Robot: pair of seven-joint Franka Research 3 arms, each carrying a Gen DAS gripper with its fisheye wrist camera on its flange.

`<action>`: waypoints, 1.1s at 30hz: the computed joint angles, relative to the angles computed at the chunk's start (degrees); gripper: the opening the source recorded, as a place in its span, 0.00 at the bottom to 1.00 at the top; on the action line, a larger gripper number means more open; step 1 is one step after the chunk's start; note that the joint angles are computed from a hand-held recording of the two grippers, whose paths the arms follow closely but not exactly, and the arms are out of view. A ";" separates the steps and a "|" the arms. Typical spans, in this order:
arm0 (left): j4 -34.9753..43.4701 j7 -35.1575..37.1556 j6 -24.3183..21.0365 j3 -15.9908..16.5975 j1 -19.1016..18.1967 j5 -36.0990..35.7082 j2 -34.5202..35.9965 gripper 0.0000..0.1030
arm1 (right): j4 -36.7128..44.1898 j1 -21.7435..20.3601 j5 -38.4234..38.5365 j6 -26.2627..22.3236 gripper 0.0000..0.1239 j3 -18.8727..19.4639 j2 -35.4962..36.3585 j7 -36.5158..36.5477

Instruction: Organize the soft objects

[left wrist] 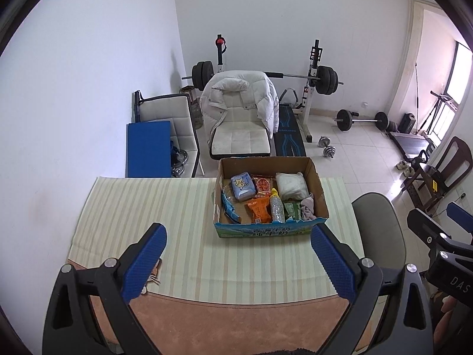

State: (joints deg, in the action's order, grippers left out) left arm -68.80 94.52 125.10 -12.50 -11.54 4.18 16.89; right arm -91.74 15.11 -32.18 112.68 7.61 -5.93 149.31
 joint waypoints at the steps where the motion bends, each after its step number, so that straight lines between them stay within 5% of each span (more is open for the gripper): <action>1: 0.14 0.09 -0.02 -0.01 -0.02 0.05 0.13 0.97 | 0.09 0.00 0.18 0.04 0.83 -0.04 0.01 -0.04; 33: 0.10 -1.07 -0.11 -0.02 -0.63 1.08 0.33 0.97 | -1.02 -1.06 0.31 0.62 0.83 -0.17 -1.21 -1.77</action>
